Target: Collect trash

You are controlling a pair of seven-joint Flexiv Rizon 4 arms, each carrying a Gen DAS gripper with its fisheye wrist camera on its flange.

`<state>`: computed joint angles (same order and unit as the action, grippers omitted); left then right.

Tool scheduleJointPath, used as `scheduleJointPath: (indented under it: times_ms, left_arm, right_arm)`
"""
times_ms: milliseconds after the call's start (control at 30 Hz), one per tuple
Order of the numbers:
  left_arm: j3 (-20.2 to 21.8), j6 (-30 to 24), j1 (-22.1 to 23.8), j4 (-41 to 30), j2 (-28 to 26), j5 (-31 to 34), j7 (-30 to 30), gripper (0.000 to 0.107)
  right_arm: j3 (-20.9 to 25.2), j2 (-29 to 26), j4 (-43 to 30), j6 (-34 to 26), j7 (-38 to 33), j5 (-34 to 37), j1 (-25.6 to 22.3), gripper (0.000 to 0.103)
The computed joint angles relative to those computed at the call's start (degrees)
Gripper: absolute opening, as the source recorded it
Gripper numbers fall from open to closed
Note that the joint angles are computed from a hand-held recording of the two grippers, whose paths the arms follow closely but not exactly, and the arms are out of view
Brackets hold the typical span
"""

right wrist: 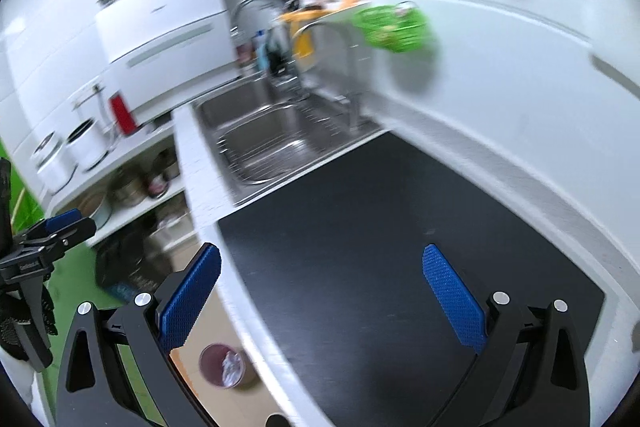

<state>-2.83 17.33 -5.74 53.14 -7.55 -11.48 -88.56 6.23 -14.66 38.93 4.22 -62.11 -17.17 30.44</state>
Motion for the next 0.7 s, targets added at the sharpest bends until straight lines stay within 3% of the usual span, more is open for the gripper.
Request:
scheduleJointPath:
  times_ms: [333,700]
  left_arm:
    - [-2.29,-5.59,-4.67,-13.49,-8.65,2.08,-0.34,0.100]
    - [-1.54,-8.98,-5.58,-15.76,-10.04,2.62,0.06,0.100]
  right_arm:
    - [-0.42,3.18,2.90,-1.23,-0.03,-1.21,-3.71,0.097]
    - [0.35,2.43,1.61,-2.86,-2.52,1.93,-4.83,0.097]
